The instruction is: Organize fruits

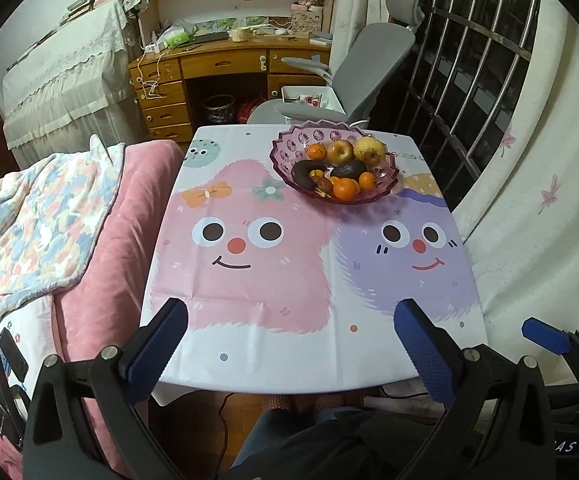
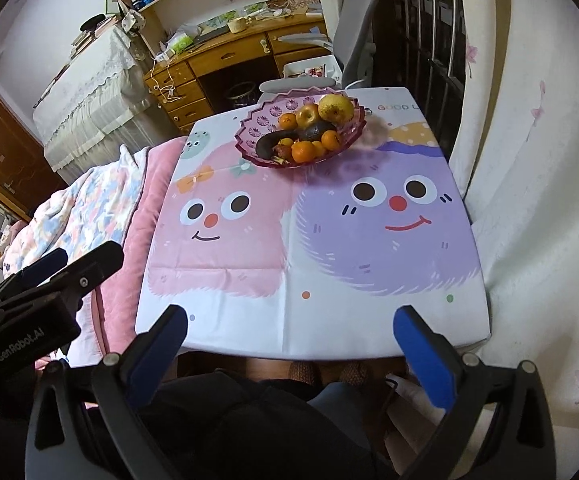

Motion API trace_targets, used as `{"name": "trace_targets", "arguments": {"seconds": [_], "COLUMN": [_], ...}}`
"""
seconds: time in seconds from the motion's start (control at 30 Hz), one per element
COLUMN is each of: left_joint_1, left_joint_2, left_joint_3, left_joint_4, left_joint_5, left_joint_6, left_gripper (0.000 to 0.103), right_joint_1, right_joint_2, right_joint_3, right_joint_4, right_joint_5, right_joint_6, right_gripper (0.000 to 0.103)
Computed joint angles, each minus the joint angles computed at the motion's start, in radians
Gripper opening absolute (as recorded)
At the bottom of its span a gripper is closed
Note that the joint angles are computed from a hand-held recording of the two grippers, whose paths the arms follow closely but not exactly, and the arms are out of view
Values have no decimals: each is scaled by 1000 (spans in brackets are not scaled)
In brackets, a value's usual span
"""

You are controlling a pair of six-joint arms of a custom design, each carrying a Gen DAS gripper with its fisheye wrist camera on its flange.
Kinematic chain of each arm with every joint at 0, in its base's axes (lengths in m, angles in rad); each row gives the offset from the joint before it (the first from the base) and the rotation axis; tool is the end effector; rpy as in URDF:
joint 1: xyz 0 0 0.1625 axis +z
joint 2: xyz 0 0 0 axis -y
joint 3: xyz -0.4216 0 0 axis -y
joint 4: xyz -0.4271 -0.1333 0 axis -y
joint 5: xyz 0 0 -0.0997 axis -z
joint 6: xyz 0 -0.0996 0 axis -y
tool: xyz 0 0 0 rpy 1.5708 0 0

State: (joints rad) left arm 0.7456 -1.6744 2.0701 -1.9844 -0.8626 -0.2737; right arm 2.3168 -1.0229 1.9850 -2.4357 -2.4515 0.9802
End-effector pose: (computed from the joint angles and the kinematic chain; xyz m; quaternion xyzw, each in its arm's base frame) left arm -0.1973 -0.4519 0.3434 0.2524 0.9033 -0.1882 0.2913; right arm 0.4195 -0.3707 0.0992 -0.0850 -0.8998 0.2949 0.3102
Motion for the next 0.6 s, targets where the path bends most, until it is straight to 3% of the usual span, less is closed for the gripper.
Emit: {"name": "trace_targets", "arguments": {"seconds": [0.6], "left_joint_1": [0], "left_joint_2": [-1], "left_joint_3": [1], "left_joint_4": [10], "left_joint_5": [2], "left_joint_6": [-13], "left_gripper": [102], "right_joint_1": [1], "right_joint_2": [12], "right_joint_3": [-10], "right_joint_4": [0], "right_joint_5": [2], "right_joint_6": [-4], "right_gripper": [103]}}
